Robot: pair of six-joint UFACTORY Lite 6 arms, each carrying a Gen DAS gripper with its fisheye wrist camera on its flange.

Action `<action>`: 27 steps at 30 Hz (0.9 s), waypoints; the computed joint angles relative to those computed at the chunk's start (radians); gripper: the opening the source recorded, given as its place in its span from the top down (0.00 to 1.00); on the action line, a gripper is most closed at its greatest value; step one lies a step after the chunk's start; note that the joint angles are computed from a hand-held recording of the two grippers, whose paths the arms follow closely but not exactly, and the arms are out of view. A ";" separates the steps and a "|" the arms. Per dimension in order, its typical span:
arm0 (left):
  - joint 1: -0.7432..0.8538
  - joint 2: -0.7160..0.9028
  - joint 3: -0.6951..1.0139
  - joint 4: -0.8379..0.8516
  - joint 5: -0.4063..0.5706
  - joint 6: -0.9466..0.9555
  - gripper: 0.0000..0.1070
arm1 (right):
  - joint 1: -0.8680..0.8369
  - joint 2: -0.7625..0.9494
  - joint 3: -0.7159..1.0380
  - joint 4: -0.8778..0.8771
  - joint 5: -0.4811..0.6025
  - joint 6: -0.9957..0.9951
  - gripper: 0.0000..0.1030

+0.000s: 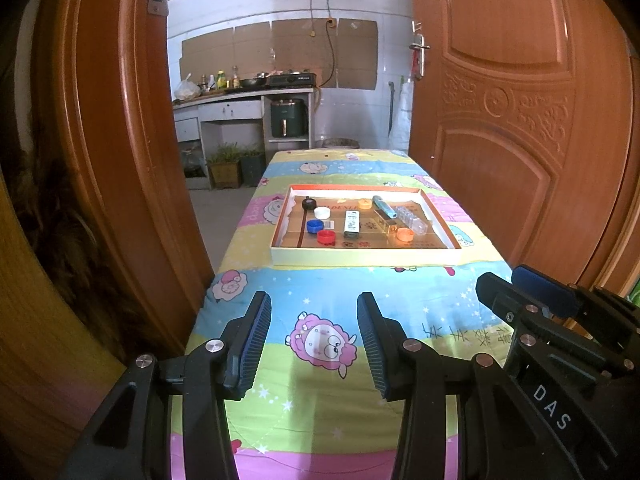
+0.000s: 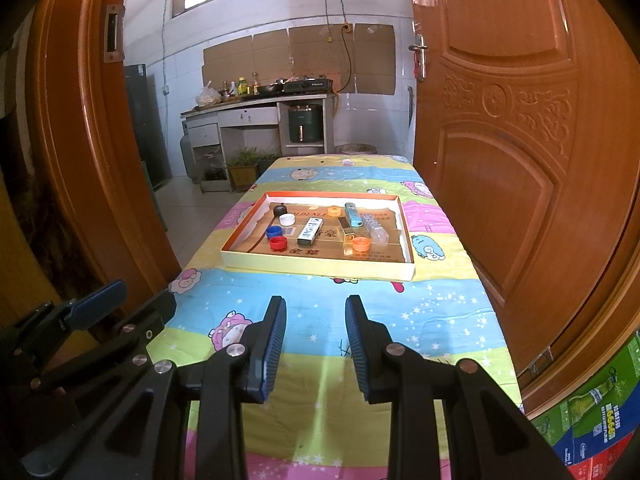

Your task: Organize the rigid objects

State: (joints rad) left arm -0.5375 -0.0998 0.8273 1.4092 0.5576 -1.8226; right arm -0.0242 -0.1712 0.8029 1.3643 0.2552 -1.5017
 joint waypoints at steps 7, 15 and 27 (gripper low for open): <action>0.002 0.000 -0.001 0.000 -0.004 0.000 0.57 | 0.000 0.001 0.000 0.005 0.000 -0.005 0.70; 0.003 -0.003 -0.003 0.000 -0.005 0.000 0.57 | 0.001 -0.001 0.001 -0.008 0.005 0.011 0.70; 0.005 -0.003 -0.003 -0.002 -0.006 0.002 0.57 | 0.006 0.001 0.001 0.001 -0.001 0.003 0.70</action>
State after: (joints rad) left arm -0.5328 -0.1031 0.8247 1.4072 0.5516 -1.8203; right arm -0.0180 -0.1706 0.8040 1.3658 0.2537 -1.4986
